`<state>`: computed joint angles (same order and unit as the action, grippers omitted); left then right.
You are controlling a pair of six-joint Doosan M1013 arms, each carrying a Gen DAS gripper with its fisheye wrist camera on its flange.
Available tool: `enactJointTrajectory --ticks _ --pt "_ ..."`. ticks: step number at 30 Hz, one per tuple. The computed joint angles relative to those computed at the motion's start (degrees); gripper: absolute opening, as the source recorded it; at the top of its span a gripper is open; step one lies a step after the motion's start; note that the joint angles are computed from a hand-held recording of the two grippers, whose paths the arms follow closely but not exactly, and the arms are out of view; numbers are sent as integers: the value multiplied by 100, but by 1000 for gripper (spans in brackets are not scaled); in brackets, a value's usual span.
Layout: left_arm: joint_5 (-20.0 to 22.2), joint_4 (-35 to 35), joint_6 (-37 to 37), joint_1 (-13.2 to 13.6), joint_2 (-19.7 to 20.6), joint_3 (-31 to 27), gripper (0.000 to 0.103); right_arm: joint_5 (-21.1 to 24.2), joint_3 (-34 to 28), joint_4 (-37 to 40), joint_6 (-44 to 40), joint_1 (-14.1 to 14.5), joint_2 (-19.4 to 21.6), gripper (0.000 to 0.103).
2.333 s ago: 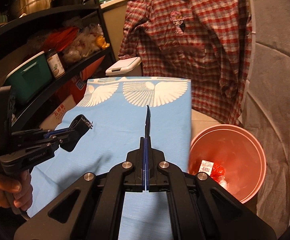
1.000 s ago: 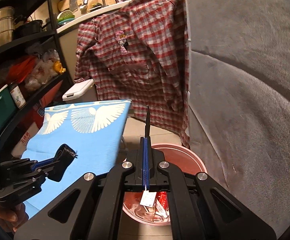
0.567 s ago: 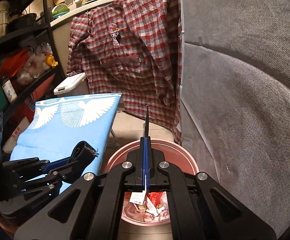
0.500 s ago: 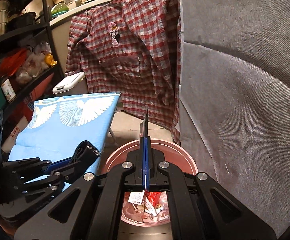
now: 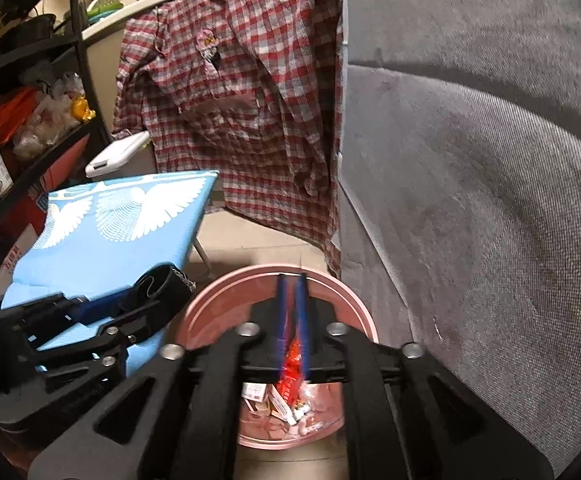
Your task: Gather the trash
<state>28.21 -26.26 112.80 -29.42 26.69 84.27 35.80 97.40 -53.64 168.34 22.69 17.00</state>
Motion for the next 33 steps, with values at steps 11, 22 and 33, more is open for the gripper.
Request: enactJointTrajectory --ticks 11,22,33 --pt "-271 -10 -51 29 -237 216 48 198 214 -632 738 145 -199 50" --pt "-901 -613 729 174 -955 1001 68 1046 601 -1727 1922 758 -637 78" --pt "-1771 -74 -24 158 -1796 2158 94 2177 858 -1973 2426 1613 -833 98"
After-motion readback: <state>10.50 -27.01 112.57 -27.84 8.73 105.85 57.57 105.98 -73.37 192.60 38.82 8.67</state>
